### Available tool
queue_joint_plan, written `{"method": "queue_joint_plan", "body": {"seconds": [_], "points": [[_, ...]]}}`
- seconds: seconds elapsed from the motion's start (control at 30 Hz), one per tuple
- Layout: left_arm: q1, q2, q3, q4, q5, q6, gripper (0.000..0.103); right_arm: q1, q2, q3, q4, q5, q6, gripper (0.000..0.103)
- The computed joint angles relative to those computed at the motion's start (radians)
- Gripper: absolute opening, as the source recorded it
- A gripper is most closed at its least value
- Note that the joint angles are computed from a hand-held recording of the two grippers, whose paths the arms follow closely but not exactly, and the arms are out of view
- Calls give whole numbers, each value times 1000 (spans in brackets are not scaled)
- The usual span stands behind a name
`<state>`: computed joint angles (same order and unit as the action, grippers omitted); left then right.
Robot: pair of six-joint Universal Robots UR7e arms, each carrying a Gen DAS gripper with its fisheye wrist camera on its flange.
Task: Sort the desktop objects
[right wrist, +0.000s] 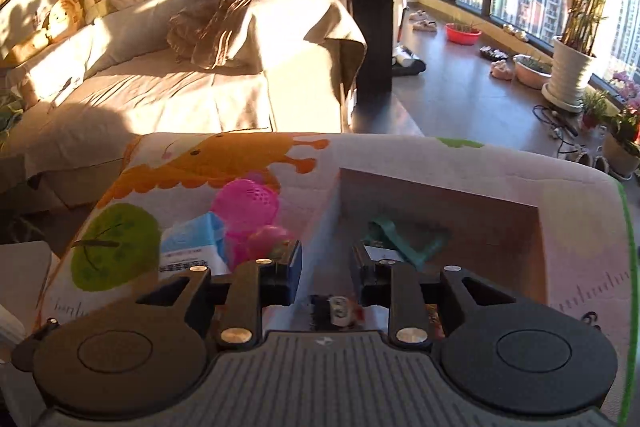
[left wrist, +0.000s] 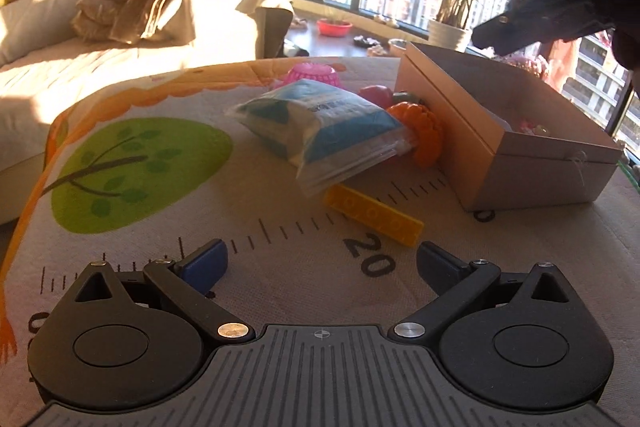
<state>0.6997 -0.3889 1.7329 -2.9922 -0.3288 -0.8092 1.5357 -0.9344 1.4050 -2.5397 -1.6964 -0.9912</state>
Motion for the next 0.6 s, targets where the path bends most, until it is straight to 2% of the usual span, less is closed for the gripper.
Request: {"method": "queue_joint_plan", "body": {"seconds": [0.13, 0.23, 0.33, 0.43, 0.5, 0.6], "points": [[-2, -2, 3, -2, -5, 9, 103, 66, 95, -20, -41, -93, -54, 25], [-5, -10, 17, -11, -24, 27, 103, 104, 205, -64, -171, -214, -66, 25], [-9, -19, 46, -46, -43, 57, 103, 118, 286, -117, -246, -285, -111, 25], [-13, -39, 72, -33, -42, 30, 103, 121, 314, -148, -200, -340, -102, 25], [-14, -52, 88, -21, -43, 11, 103, 119, 297, -132, -148, -342, -71, 25], [-17, -74, 105, 11, -45, -25, 103, 117, 244, -98, 6, -343, 17, 28]]}}
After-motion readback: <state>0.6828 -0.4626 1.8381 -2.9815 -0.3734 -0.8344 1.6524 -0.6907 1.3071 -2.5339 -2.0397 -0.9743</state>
